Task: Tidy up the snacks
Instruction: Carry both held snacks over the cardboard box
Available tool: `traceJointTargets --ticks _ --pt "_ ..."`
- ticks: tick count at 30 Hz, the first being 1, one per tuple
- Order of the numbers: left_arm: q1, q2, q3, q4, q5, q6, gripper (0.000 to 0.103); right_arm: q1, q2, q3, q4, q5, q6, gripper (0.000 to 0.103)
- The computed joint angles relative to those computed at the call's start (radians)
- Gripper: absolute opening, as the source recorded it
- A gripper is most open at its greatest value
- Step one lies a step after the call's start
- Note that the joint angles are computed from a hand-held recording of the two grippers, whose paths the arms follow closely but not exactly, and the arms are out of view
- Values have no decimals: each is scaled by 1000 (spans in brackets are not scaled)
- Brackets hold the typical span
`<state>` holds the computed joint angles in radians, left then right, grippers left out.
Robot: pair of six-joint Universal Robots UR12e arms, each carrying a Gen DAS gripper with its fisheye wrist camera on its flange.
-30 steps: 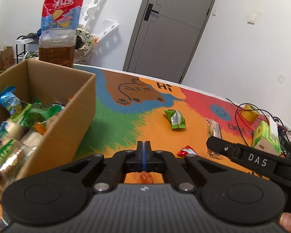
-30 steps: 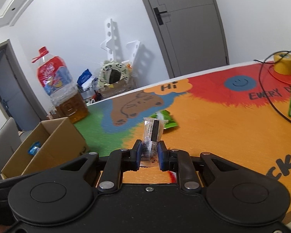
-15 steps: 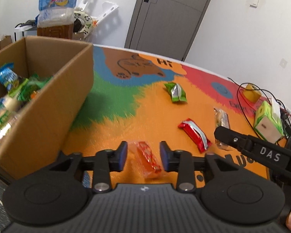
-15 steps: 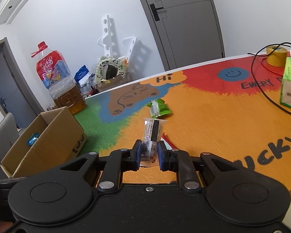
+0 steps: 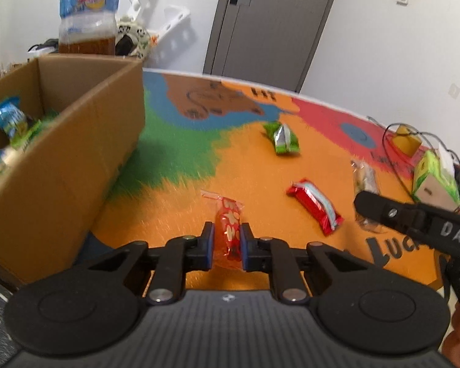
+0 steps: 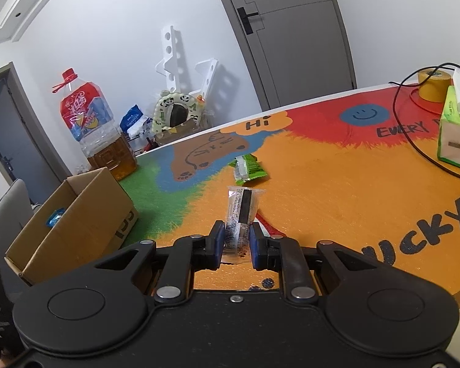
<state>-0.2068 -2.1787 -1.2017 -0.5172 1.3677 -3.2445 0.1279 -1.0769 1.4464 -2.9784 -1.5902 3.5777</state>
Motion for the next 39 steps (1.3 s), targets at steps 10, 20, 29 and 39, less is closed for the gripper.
traceJointTargets --ticks 10,20,29,39 --pt "27 32 -13 91 -33 -25 15 17 18 -48 -22 27 -33 19" --pt "65 60 -31 156 -15 -74 15 41 55 -125 -32 62 -61 19" --pt "99 69 -43 174 5 -115 15 63 85 -185 -13 78 -85 19" --pt "130 67 -37 142 35 -154 19 83 115 -247 8 98 -109 19"
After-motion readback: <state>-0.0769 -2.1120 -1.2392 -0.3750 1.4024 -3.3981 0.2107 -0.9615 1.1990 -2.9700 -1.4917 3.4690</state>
